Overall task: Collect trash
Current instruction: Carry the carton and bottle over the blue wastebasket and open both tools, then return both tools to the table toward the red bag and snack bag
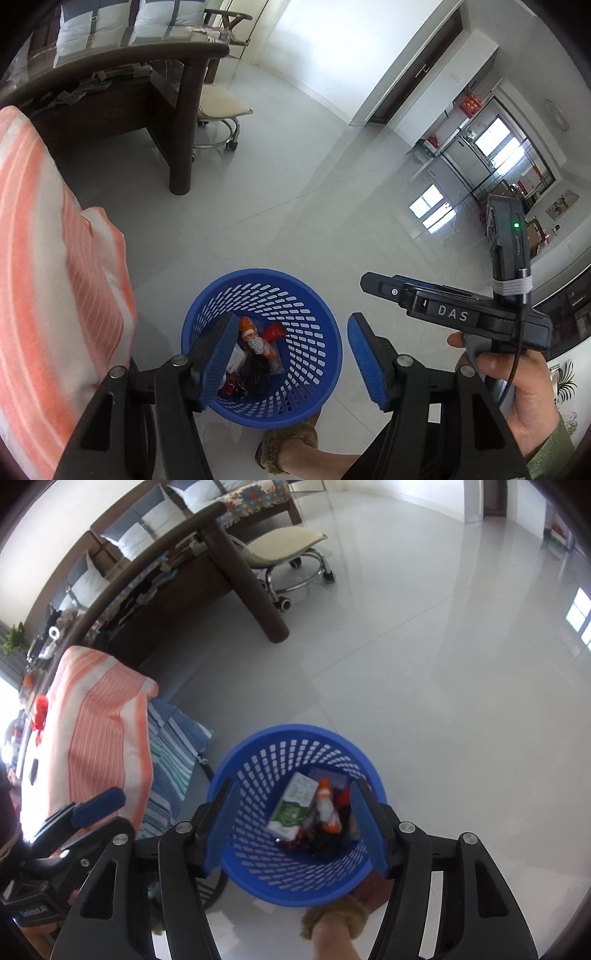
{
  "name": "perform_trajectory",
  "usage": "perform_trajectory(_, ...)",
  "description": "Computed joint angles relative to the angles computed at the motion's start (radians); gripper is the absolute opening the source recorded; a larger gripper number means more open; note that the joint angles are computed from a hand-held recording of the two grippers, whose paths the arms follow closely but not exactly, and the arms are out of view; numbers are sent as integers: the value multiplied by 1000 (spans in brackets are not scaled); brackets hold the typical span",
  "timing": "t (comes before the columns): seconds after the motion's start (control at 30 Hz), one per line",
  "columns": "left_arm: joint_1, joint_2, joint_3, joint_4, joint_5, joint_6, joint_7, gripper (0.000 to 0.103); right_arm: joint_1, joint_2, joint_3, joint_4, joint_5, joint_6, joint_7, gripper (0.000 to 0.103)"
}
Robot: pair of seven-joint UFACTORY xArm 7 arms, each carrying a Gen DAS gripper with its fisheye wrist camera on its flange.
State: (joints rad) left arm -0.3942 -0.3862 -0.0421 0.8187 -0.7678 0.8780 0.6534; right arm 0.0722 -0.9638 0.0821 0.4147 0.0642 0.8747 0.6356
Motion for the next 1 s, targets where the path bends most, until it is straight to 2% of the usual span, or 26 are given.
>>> perform_trajectory(0.1,30,-126,23,-56,48,-18,27,65,-22,-25,46,22,-50,5,16,70)
perform_trajectory(0.13,44,-176,36,-81,76,-18,32,69,-29,-32,63,30,-72,2,21,76)
perform_trajectory(0.2,81,-265,66,-130,144,-11,35,75,-43,-39,107,55,-118,-11,41,81)
perform_trajectory(0.3,145,-369,124,-192,252,12,46,75,-48,-44,175,94,-182,-45,73,85)
perform_trajectory(0.43,248,-445,202,-253,360,-25,81,75,-31,16,272,161,-246,-133,123,86)
perform_trajectory(0.53,309,-419,278,-238,385,-34,89,75,6,116,336,221,-288,-223,131,87)
perform_trajectory(0.63,368,-344,320,-182,407,-47,87,75,57,243,390,284,-315,-308,136,87)
perform_trajectory(0.77,406,-232,370,-99,381,-106,128,75,123,414,432,370,-348,-395,147,87)
perform_trajectory(0.87,427,-134,396,-30,365,-147,185,75,150,540,458,442,-412,-416,153,87)
perform_trajectory(1.0,473,30,398,65,348,-196,257,75,184,679,479,531,-515,-386,149,87)
